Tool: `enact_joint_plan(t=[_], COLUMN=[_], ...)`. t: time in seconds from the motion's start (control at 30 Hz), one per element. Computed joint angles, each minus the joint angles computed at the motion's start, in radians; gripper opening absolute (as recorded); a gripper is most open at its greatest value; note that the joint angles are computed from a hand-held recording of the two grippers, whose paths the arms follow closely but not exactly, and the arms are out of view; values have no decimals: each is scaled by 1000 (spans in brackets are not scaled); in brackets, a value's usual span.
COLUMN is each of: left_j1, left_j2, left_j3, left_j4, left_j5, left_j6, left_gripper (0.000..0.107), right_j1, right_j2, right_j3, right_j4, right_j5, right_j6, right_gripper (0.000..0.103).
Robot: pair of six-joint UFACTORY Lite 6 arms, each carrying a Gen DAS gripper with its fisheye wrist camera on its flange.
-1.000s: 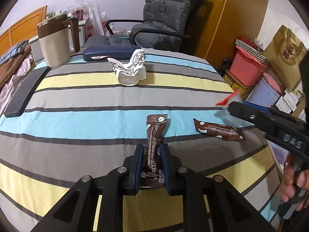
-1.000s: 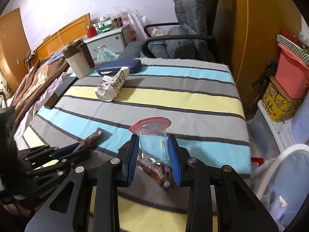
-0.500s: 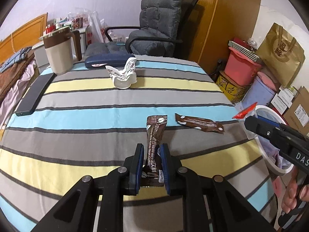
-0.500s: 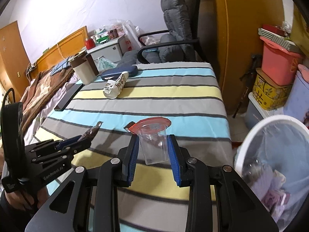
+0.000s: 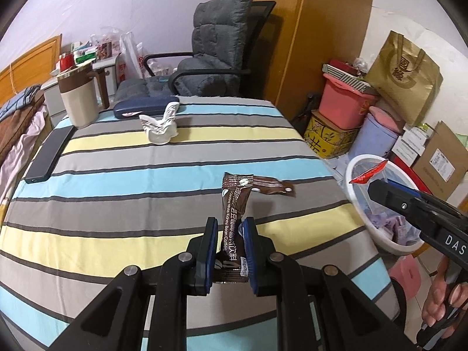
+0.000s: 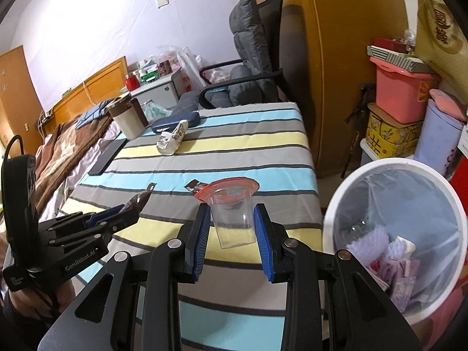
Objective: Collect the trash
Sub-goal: 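Lift the snack wrapper with the left tool while the right tool lifts the red-lidded cup, then carry the wrapper and red-lidded cup over the white bin while both tools open to drop them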
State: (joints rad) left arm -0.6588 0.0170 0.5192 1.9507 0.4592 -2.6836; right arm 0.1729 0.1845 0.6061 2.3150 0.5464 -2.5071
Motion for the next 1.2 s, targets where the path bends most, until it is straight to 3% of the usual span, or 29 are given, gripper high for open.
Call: enact_joint_plan(t=[0.57, 1.2], left_j1=[-87, -124], left_j2=[73, 366], left_j3=[124, 516], left_j4=[-83, -116], left_j5=[-7, -114], left_j6=[89, 245], left_gripper=[18, 18], right_j1=[-110, -373], right_j2=[-75, -54], right_j3=[-79, -70], right_j4=[-6, -140], right_j5=[41, 93], right_j6=[-21, 31], right_gripper=[33, 33])
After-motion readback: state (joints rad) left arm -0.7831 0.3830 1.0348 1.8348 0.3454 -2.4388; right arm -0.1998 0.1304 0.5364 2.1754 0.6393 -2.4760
